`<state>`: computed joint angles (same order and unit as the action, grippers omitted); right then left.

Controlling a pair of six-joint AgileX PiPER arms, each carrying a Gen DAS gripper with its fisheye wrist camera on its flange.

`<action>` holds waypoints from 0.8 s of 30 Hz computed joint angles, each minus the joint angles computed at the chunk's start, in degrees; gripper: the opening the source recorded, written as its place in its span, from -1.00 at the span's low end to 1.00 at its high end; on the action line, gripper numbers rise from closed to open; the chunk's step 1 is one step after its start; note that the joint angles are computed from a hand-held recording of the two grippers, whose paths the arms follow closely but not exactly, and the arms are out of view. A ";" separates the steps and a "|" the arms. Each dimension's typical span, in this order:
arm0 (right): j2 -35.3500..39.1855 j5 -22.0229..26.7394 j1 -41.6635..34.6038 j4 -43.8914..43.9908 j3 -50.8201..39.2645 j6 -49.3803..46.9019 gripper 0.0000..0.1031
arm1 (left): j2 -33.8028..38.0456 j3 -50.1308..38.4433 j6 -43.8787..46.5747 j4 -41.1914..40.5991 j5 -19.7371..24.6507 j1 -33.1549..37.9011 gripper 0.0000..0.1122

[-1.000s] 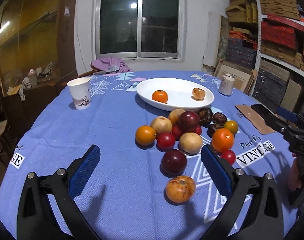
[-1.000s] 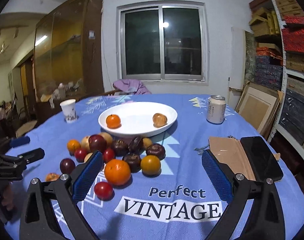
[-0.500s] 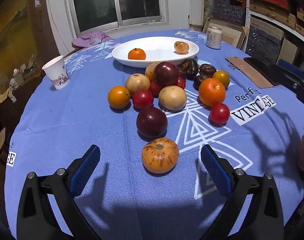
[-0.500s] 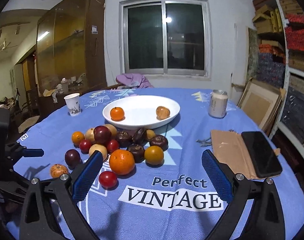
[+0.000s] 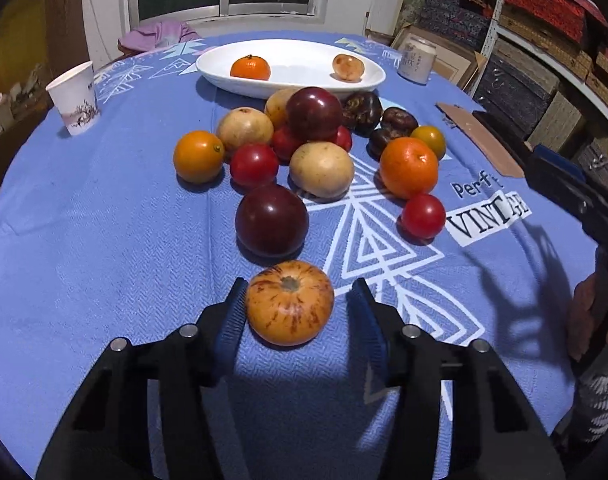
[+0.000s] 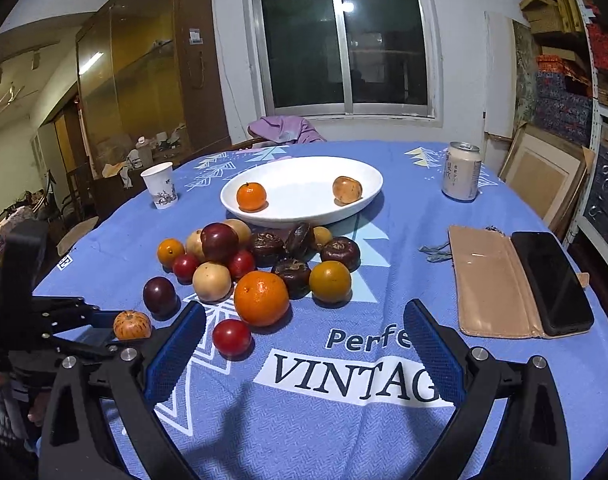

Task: Organize fruits
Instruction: 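Return the left tool to the pile and grasp the striped yellow apple, then place the striped apple on the plate with the left tool while the right tool places a red tomato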

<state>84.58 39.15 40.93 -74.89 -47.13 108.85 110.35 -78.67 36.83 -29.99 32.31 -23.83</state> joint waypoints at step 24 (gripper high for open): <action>16.89 -6.86 -7.62 39.15 -20.29 -46.59 0.35 | -0.76 0.73 0.13 -1.67 0.14 1.15 -0.29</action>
<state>101.47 32.29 33.31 -35.74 -67.42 62.27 109.59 -77.94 36.96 -31.66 32.44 -22.67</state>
